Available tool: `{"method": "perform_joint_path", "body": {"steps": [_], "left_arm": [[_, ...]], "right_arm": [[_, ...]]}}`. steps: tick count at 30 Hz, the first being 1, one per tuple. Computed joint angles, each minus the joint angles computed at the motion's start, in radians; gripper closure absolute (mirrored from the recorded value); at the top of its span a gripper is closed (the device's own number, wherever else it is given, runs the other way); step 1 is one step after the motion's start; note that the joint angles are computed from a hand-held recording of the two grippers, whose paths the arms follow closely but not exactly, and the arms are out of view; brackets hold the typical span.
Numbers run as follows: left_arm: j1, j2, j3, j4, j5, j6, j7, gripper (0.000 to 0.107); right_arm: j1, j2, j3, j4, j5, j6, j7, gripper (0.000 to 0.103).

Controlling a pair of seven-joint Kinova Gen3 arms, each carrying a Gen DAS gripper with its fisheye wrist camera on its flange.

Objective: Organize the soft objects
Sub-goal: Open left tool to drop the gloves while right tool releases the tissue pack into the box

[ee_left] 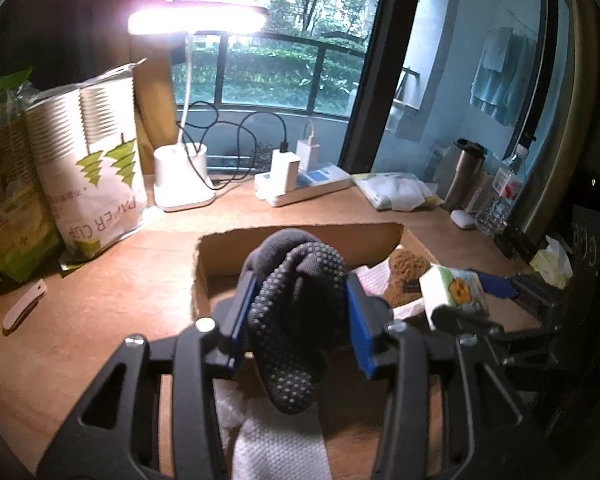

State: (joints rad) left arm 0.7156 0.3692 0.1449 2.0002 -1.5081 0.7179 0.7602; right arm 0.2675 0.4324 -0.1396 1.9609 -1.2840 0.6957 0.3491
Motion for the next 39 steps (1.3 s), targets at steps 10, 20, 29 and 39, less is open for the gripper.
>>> {"method": "perform_joint_path", "body": {"steps": [10, 20, 29, 39], "left_arm": [[-0.007, 0.069, -0.036, -0.109, 0.064, -0.072, -0.138, 0.062], [0.000, 0.145, -0.113, -0.223, 0.192, -0.190, -0.310, 0.061], [0.016, 0.188, -0.187, -0.271, 0.299, -0.296, -0.416, 0.042], [0.150, 0.170, -0.376, -0.224, 0.309, -0.371, -0.374, 0.033]], "right_arm": [[0.025, 0.060, -0.012, -0.098, 0.009, 0.024, -0.020, 0.023], [0.059, 0.125, -0.041, -0.200, 0.048, 0.041, -0.078, 0.023], [0.065, 0.155, -0.082, -0.254, 0.085, 0.020, -0.116, 0.023], [0.023, 0.192, -0.120, -0.306, 0.169, -0.016, -0.191, 0.023]]}}
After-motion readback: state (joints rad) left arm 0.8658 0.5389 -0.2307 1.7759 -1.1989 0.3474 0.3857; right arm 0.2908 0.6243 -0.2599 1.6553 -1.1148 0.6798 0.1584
